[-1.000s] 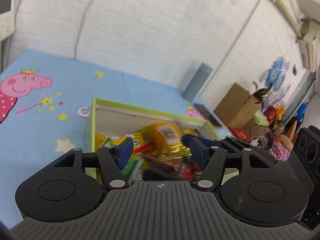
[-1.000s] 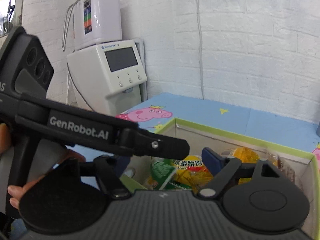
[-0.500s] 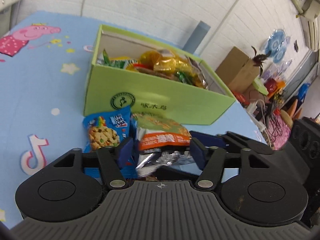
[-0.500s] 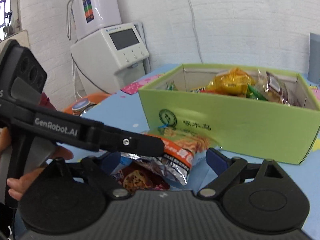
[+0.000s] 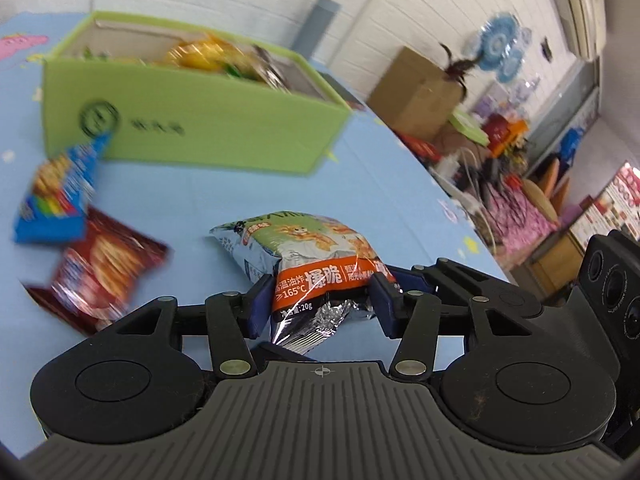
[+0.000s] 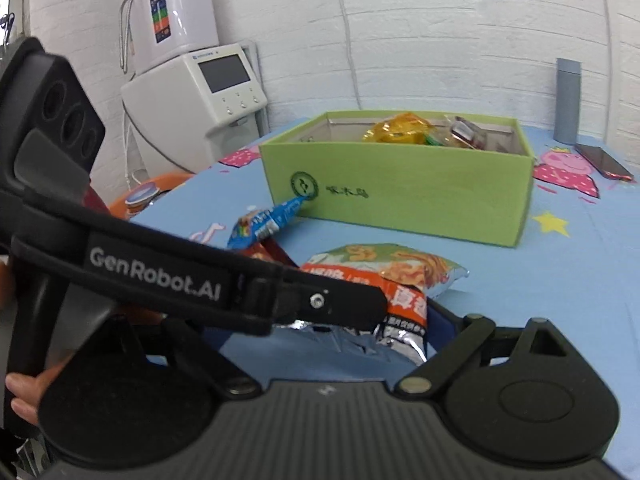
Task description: Organize snacks
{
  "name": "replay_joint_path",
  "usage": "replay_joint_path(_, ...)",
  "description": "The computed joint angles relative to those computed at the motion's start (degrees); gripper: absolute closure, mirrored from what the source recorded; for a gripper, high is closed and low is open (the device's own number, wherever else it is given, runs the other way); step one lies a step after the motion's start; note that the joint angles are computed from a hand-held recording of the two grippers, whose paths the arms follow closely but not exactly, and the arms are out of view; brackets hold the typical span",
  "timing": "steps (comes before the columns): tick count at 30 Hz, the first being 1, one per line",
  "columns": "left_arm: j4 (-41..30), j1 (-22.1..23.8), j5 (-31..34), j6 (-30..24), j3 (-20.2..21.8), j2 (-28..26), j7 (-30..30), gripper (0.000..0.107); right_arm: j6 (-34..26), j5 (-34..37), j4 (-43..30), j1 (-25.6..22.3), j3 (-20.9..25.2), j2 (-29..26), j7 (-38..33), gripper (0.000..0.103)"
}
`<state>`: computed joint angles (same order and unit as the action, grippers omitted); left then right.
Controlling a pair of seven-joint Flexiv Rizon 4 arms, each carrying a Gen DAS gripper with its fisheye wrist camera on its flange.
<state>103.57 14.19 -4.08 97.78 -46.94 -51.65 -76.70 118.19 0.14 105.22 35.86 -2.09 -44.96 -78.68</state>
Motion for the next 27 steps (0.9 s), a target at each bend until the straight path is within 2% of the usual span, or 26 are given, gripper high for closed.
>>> replay_joint_path(2,1.67,-2.54,0.04,0.84,2.43,1.4,-0.87,0.065,1.45,2.68,3.78,1.28,-0.62,1.17,-0.11,0.009)
replay_joint_path(5,3.69,-5.93,-0.04,2.2,6.37,3.9,-2.9,0.057,4.7,3.32,7.56,-0.09,1.82,1.65,0.21,0.01)
replay_joint_path(7,4.51,-7.62,-0.29,2.73,8.8,5.86,-4.29,0.037,6.53,4.46,8.85,-0.23,2.45,1.67,0.54,0.01)
replay_joint_path(10,4.67,-9.81,-0.29,4.4,12.09,8.07,-6.27,0.029,6.79,9.69,8.74,2.45,0.08,1.78,1.07,0.01)
replay_joint_path(14,3.1,-9.45,-0.88,1.23,12.29,8.48,-7.14,0.028,3.23,13.09,8.23,4.18,-1.59,2.63,2.66,0.01)
replay_joint_path(19,0.06,-10.7,-3.67,-3.31,13.02,7.24,-5.32,0.04,3.78,10.02,8.65,2.13,0.02,2.16,3.59,0.01)
replay_joint_path(24,-0.61,-9.61,-5.0,-3.41,10.79,5.72,-2.24,0.043,4.6,8.82,7.81,1.92,-0.35,1.45,2.96,0.01)
replay_joint_path(27,-2.18,-10.37,-6.45,-5.18,11.28,5.1,-1.18,0.042,3.59,4.7,6.08,-2.81,3.69,0.41,5.56,0.01)
